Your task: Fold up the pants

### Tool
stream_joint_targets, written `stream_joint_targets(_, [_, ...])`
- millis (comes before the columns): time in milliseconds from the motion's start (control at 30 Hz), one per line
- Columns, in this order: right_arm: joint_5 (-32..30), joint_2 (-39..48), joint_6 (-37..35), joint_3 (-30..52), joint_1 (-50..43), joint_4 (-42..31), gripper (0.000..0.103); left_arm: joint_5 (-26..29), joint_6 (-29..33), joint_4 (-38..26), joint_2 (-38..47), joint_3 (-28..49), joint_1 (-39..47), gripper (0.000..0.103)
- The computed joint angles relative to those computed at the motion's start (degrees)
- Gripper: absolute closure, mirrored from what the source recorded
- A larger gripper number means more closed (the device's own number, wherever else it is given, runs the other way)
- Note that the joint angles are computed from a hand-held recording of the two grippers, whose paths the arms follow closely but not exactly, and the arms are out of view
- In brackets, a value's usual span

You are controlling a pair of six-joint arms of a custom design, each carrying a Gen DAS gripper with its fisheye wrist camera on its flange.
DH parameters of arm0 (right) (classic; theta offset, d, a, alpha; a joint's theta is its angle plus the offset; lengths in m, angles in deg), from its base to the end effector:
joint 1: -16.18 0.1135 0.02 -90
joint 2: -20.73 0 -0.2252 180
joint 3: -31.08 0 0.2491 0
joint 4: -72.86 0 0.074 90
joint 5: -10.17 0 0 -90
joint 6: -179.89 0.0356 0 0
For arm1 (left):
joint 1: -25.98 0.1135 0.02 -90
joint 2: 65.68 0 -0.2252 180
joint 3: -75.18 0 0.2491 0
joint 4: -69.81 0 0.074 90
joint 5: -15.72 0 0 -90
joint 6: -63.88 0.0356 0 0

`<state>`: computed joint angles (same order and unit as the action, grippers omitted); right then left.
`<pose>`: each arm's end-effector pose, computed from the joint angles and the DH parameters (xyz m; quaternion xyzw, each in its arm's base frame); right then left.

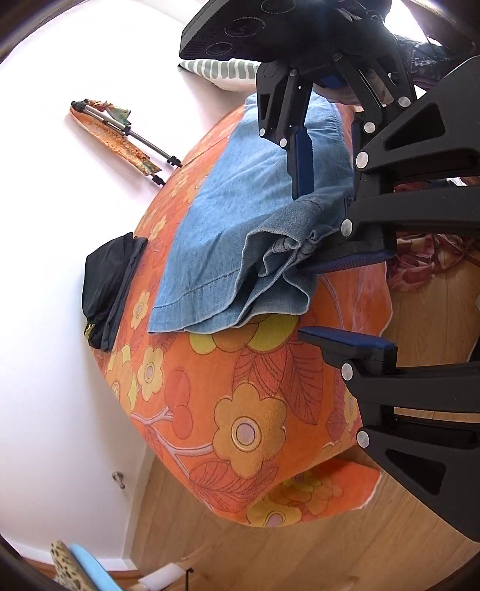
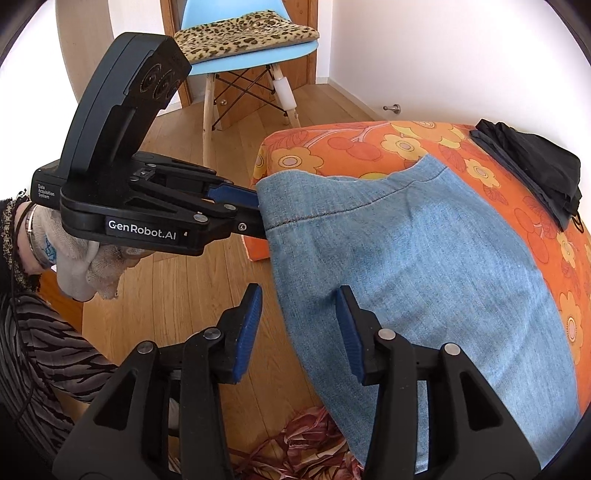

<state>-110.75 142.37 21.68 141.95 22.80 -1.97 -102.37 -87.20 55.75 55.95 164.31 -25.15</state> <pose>0.3862 0.0632 0.1544 -0.5933 0.7587 0.2099 0.1682 0.2770 -0.3170 0.0949 -0.1676 0.8900 -0.1723 0.3873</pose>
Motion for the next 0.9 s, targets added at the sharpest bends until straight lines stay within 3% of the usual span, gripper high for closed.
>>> stream_joint_targets(300, [0.4,-0.4,3.3,-2.6,1.8,5.8,0.060,2.5,-0.3,7.8,-1.8,-3.2,1.1,0.076])
stream_joint_targets(433, [0.2,2.8,7.3,1.2,1.8,4.9,0.084,3.1,-0.1,7.2,-1.8,-1.9,1.1,0.075])
stream_joint_targets(500, [-1.5,6.3,8.3,6.6,0.9,0.4,0.088,3.8,-1.3,8.4,-2.4,-2.9,0.9,0.075])
stream_joint_targets(667, [-5.5,8.7,6.2,11.5,-0.8,-5.2,0.089,6.3,-4.9,13.5,-3.1,-5.5,0.3,0.062])
stream_joint_targets(733, [-5.4,9.0,4.9,11.8,-0.8,-6.4,0.087,7.1,-6.0,12.0,-2.7,-4.0,0.3,0.044])
stream_joint_targets(833, [-6.6,11.6,3.3,15.5,-1.7,-11.1,0.076,7.5,-6.1,10.8,-2.2,-2.5,0.3,0.044])
stream_joint_targets(900, [-7.1,13.4,2.2,18.2,-2.5,-14.2,0.076,7.7,-6.5,9.6,-1.8,-1.4,0.2,0.042])
